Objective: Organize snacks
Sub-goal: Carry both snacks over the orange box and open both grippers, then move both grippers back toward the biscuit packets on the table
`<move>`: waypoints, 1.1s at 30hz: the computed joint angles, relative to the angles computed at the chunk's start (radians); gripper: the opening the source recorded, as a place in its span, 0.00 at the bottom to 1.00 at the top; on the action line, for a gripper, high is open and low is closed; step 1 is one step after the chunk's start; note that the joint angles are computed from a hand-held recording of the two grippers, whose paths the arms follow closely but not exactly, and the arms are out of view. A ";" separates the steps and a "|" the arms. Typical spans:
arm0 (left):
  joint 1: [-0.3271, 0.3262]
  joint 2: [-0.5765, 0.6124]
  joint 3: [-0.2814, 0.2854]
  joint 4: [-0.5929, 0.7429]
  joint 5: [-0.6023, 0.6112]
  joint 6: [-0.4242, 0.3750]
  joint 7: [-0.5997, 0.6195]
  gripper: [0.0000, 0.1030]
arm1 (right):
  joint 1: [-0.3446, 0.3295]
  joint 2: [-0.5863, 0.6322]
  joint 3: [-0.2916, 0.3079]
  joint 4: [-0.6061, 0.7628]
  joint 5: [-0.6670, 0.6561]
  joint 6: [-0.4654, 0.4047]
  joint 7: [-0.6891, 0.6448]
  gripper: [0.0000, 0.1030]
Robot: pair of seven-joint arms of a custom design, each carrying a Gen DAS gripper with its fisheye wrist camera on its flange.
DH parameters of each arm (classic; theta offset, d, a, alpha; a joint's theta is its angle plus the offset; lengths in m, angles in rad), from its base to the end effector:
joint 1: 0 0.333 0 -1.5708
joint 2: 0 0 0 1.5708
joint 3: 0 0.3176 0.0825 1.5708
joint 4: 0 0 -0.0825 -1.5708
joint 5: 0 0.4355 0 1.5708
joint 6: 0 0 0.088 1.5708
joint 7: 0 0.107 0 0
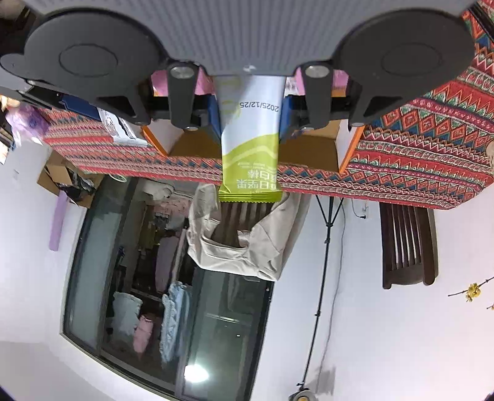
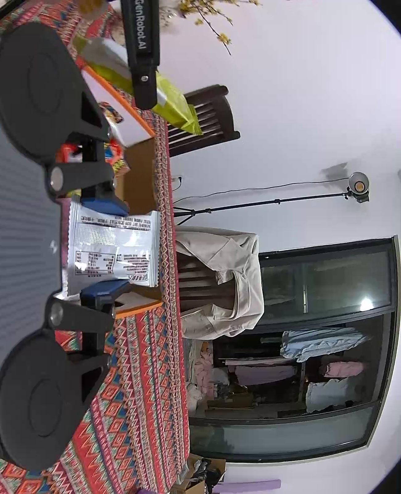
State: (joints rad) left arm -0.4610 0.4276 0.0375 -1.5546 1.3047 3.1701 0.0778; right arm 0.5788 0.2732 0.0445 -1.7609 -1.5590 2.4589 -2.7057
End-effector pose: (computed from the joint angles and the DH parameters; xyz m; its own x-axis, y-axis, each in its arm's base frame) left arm 0.6402 -0.3900 0.4682 -0.3633 -0.9165 0.1676 -0.4272 0.0041 -0.9041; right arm 0.5819 0.4163 0.4340 -0.1665 -0.9763 -0.1381 -0.3375 0.1880 -0.9224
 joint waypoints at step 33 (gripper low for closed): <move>-0.082 0.190 0.112 0.179 -0.258 -0.131 0.139 1.00 | 0.048 0.219 -0.139 0.215 0.072 0.093 -0.051 1.00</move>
State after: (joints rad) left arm -0.5428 0.6179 0.1500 -1.3757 1.0467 3.0390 0.2165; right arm 0.6265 0.4922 -0.0950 -1.5459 -1.4872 2.5522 -2.7563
